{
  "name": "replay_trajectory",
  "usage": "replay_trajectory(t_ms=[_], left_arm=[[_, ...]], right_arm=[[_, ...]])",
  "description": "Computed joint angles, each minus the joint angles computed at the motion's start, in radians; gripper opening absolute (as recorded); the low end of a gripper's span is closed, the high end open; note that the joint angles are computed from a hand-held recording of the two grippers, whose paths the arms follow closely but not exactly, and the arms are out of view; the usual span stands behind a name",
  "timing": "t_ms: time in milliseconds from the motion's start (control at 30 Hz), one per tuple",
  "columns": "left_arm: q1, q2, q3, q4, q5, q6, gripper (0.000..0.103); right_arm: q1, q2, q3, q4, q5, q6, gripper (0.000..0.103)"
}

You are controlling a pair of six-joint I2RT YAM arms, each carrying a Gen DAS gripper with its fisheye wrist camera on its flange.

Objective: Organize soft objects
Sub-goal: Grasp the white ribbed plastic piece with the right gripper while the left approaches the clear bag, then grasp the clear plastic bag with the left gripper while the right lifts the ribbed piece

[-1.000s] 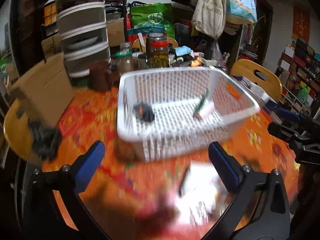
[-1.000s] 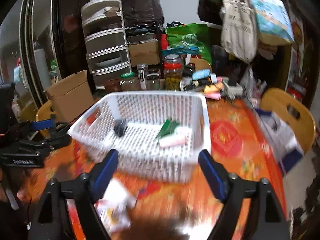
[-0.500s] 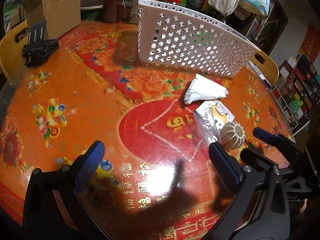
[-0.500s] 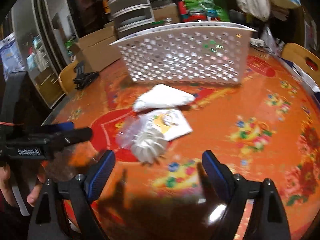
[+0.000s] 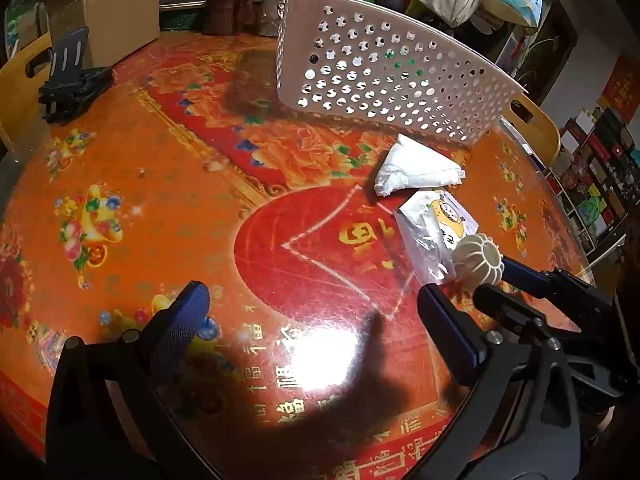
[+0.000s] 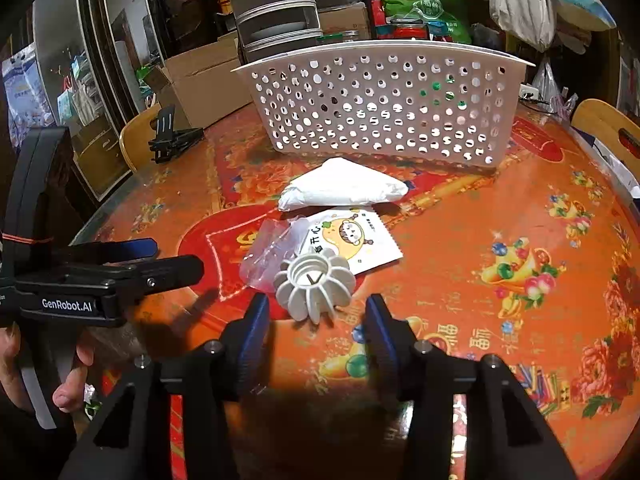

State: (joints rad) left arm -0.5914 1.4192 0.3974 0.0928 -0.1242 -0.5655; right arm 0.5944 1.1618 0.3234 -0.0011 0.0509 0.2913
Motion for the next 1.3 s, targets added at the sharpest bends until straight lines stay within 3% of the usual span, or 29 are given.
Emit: replay_trajectory(t_ms=[100, 733, 1300], left_arm=[[0.003, 0.002, 0.000, 0.006, 0.004, 0.000, 0.103], [-0.029, 0.034, 0.018, 0.023, -0.019, -0.011, 0.103], [-0.186, 0.251, 0.241, -0.020, -0.093, -0.080, 0.103]], right_arm=[[0.003, 0.018, 0.000, 0.020, 0.001, 0.002, 0.039], [0.017, -0.062, -0.059, 0.058, 0.039, -0.021, 0.035], [-0.237, -0.301, -0.131, -0.046, -0.104, -0.158, 0.034]])
